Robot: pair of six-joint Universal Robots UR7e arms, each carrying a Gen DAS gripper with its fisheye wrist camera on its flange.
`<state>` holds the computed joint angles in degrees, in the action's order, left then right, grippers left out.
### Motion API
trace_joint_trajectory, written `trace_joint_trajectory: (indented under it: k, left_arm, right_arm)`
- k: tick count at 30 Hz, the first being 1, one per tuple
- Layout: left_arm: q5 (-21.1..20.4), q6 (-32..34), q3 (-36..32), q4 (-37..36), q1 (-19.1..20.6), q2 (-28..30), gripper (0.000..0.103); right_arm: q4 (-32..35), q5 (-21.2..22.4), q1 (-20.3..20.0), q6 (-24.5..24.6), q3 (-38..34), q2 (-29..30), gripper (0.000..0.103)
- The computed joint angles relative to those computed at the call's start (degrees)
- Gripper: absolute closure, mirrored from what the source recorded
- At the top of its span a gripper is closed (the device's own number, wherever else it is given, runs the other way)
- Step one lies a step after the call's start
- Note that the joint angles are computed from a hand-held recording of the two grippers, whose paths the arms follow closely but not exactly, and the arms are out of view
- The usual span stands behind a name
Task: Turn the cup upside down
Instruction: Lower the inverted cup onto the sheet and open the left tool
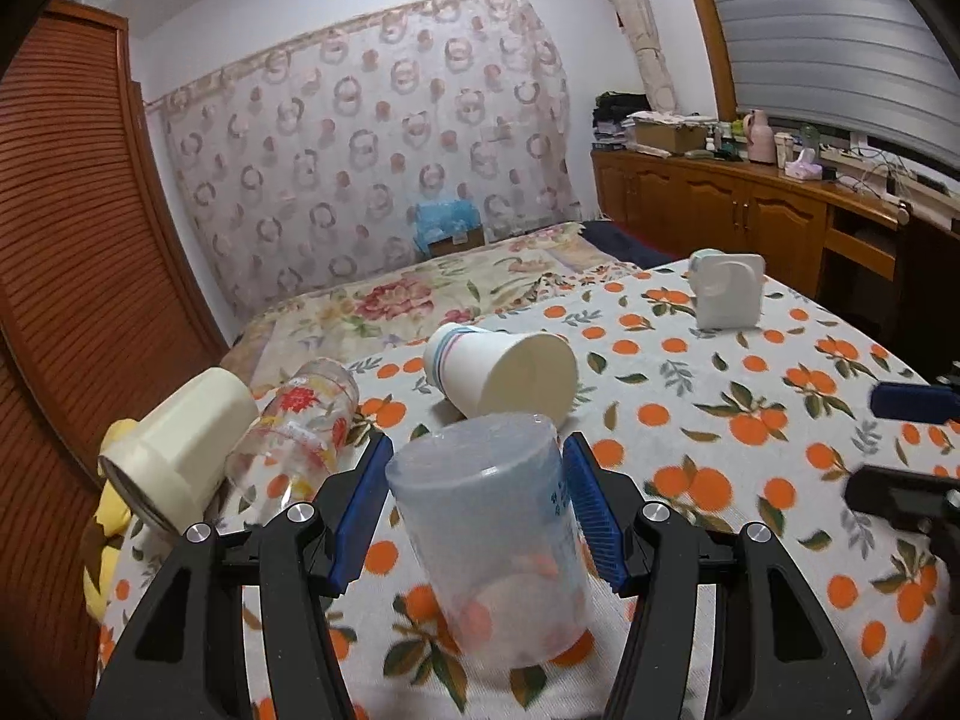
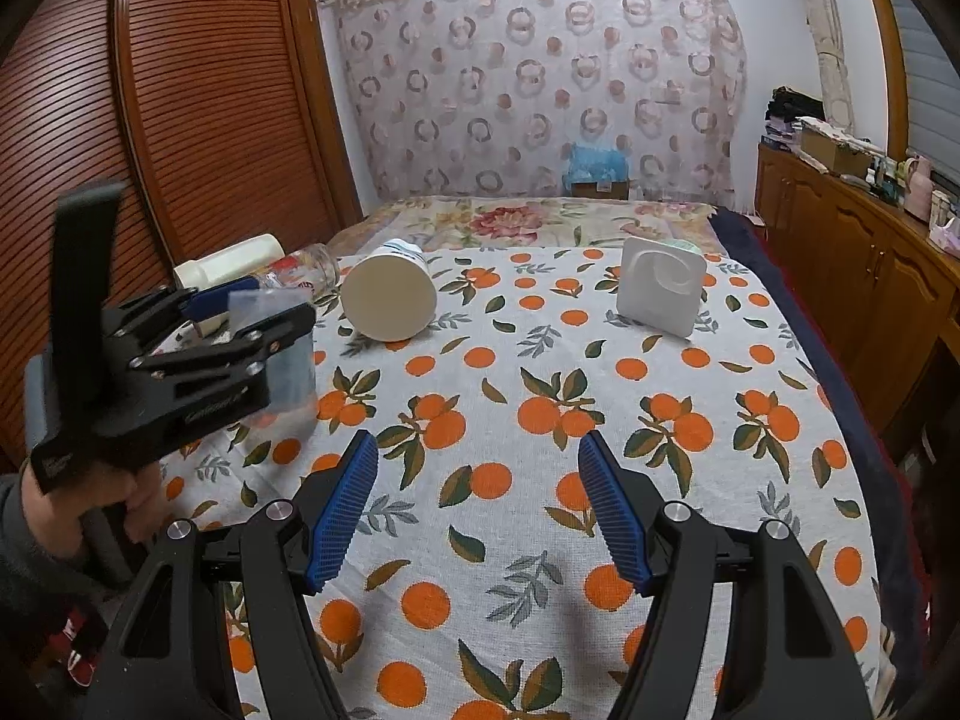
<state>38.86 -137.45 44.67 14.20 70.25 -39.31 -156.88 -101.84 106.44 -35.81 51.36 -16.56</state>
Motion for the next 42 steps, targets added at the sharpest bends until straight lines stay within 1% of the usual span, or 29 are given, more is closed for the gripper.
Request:
trace_joint_trajectory:
  k: [7, 11, 15, 18, 20, 21, 22, 24, 27, 29, 30, 31, 34, 36, 37, 38, 40, 42]
  left_arm:
    - [0.27, -5.46, 3.09, 4.06, -0.66, -1.89, 0.048]
    - [0.68, -6.43, 6.02, 3.29, -0.87, -3.61, 0.048]
    - [1.4, -8.18, 6.2, 4.65, -0.88, -4.02, 0.048]
    - [2.09, -10.78, 5.2, 7.45, -0.75, -3.8, 0.047]
    - [1.94, -11.59, 4.6, 8.26, -0.68, -3.52, 0.042]
    - [1.94, -11.83, 4.82, 8.15, -0.67, -3.68, 0.037]
    - [2.08, -11.98, 5.15, 7.95, -0.69, -3.9, 0.035]
    - [2.39, -12.59, 5.29, 8.07, -0.69, -4.11, 0.034]
    - [2.46, -13.5, 6.27, 7.86, -0.82, -5.0, 0.029]
    - [2.29, -14.27, 7.03, 7.84, -0.97, -5.71, 0.029]
    - [2.14, -14.84, 7.87, 7.62, -1.06, -6.39, 0.027]
    - [1.96, -15.16, 8.39, 7.39, -1.13, -6.82, 0.021]
    - [1.32, -16.76, 10.99, 6.55, -1.42, -8.99, 0.018]
    - [0.32, -17.35, 12.71, 5.75, -1.7, -10.34, 0.016]
    - [-0.33, -17.58, 13.89, 5.02, -1.9, -11.27, 0.009]
    - [-0.63, -17.58, 14.86, 4.19, -2.03, -12.0, 0.008]
    - [-1.31, -17.49, 16.94, 2.53, -2.37, -13.64, 0.008]
    - [-2.27, -16.96, 18.75, 0.75, -2.76, -14.89, 0.008]
  right_arm:
    - [-0.08, 0.18, 0.12, 0.53, -0.78, 0.54, 0.031]
    - [-0.1, 0.16, 0.2, 0.36, -0.91, 0.72, 0.031]
    - [-0.04, 0.17, 0.5, 0.35, -1.16, 1.14, 0.031]
    - [-0.27, 0.24, 0.67, 0.3, -0.98, 1.23, 0.031]
    - [-0.33, 0.36, 0.72, 0.34, -0.88, 1.21, 0.031]
    - [-0.36, 0.43, 0.75, 0.4, -0.86, 1.21, 0.031]
    - [-0.46, 0.45, 0.77, 0.45, -0.85, 1.21, 0.031]
    - [-0.55, 0.49, 0.79, 0.59, -0.77, 1.17, 0.031]
    - [-0.94, 0.58, 0.84, 0.69, -0.61, 1.09, 0.031]
    - [-1.64, 0.84, 0.89, 0.84, -0.03, 0.78, 0.031]
    - [-2.32, 0.93, 0.95, 0.96, 0.5, 0.57, 0.031]
    - [-2.9, 1.13, 0.91, 1.03, 1.25, 0.16, 0.031]
    - [-4.94, 1.67, 1.14, 1.19, 2.94, -0.4, 0.031]
    - [-6.52, 2.01, 1.3, 1.48, 3.96, -0.69, 0.023]
    - [-7.56, 2.08, 1.51, 1.34, 4.56, -0.8, 0.021]
    - [-8.27, 2.11, 1.61, 1.14, 5.0, -0.95, 0.02]
    - [-10.67, 2.3, 1.94, 0.73, 6.35, -1.31, 0.013]
    - [-12.53, 2.72, 2.21, 0.72, 7.65, -1.81, 0.009]
